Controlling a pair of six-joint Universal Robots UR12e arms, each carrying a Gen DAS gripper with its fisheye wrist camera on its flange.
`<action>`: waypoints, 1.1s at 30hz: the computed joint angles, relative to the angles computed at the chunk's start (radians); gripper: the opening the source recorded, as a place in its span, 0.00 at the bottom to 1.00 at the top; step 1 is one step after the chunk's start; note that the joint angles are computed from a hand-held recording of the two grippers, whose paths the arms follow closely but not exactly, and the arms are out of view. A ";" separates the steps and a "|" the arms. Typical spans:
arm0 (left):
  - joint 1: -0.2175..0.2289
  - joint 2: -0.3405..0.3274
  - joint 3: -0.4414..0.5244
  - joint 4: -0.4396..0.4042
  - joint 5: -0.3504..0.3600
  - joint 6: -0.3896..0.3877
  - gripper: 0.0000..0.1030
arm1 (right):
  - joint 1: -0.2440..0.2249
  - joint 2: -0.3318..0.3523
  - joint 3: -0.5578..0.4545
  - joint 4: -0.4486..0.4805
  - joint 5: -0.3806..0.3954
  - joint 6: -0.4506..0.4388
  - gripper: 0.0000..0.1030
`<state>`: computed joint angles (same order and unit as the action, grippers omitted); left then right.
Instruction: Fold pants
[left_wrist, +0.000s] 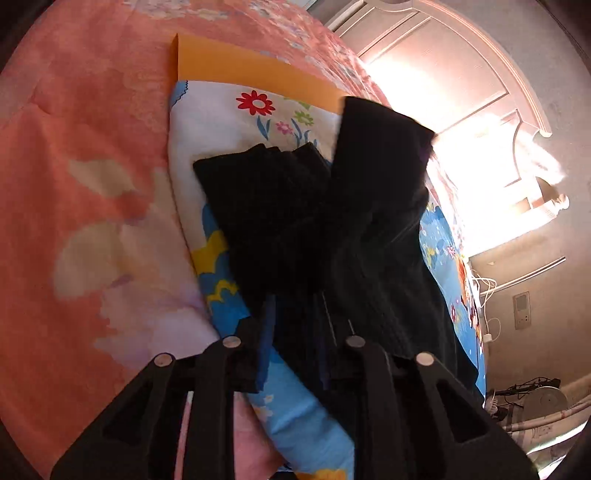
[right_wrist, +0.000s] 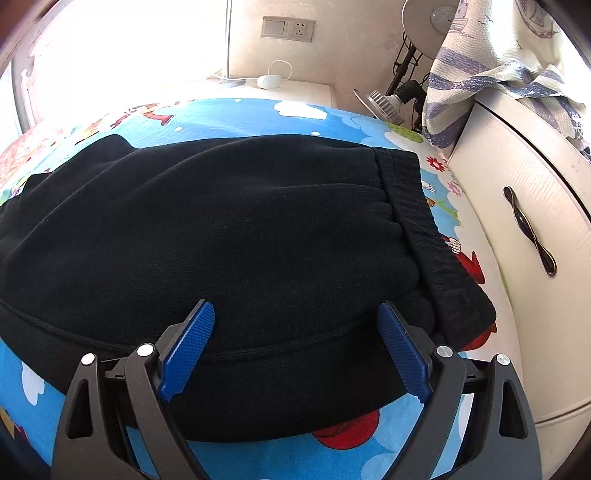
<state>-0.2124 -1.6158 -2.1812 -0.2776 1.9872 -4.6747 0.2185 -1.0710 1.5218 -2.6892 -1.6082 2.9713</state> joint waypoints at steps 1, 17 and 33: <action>0.000 0.005 -0.010 0.021 0.009 0.006 0.42 | 0.000 0.000 0.000 -0.001 0.000 0.002 0.84; 0.121 0.042 -0.016 0.191 -0.103 0.163 0.14 | -0.007 -0.003 -0.014 0.044 0.018 -0.026 0.85; 0.127 0.049 -0.100 0.204 -0.144 0.067 0.17 | 0.102 -0.031 -0.020 -0.048 0.196 -0.227 0.86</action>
